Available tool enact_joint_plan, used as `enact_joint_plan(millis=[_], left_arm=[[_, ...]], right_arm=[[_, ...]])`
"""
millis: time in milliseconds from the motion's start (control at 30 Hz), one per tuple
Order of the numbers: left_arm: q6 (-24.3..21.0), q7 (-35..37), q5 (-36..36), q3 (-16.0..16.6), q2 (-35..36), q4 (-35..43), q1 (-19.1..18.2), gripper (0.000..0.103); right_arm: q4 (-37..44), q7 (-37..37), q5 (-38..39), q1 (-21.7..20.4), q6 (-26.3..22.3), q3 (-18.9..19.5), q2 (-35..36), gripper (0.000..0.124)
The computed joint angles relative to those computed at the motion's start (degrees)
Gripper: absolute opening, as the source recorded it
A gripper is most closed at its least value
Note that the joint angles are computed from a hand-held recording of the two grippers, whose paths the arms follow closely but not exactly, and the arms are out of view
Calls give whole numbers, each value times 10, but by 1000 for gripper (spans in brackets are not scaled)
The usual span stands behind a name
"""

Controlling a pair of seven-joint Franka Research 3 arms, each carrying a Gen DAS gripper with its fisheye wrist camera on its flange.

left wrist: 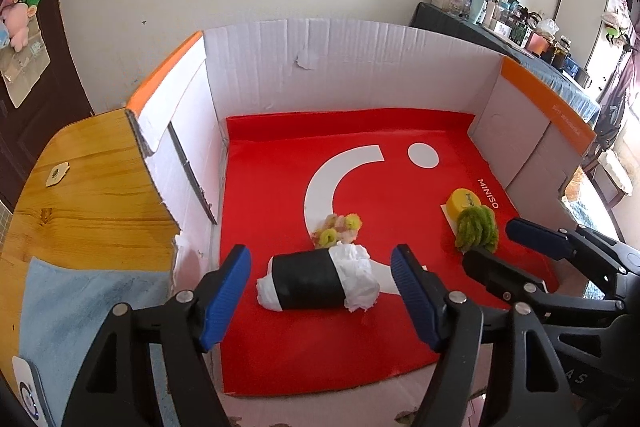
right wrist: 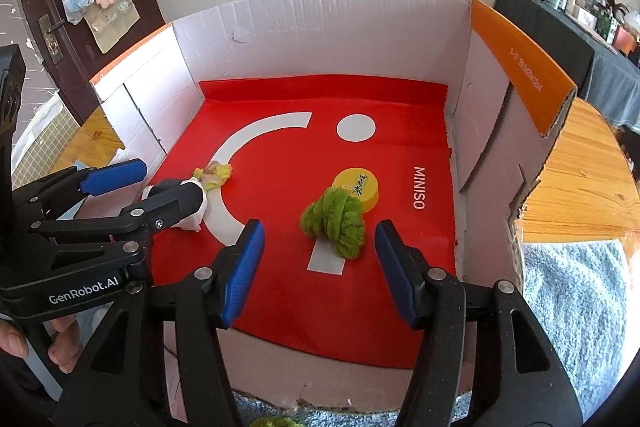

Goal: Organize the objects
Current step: 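Lower the roll and green plush onto the red felt and open both tools, then withdraw both open tools from the box back over the towel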

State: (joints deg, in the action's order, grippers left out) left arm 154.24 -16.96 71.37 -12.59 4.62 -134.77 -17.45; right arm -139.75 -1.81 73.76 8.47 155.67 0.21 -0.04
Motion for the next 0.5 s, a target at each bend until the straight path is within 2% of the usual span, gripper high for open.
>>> enact_joint_plan(millis=[267,500], left_arm=[[-2,-4,-2,-5,-15,-13,-2,74],[-16,-19,0,-15,-40,-31,-1,80]], right_arm=[[-13,-9,4,0,-7,-3,-17,64],[-25,-14,6,4,-8,-7,-32,69]])
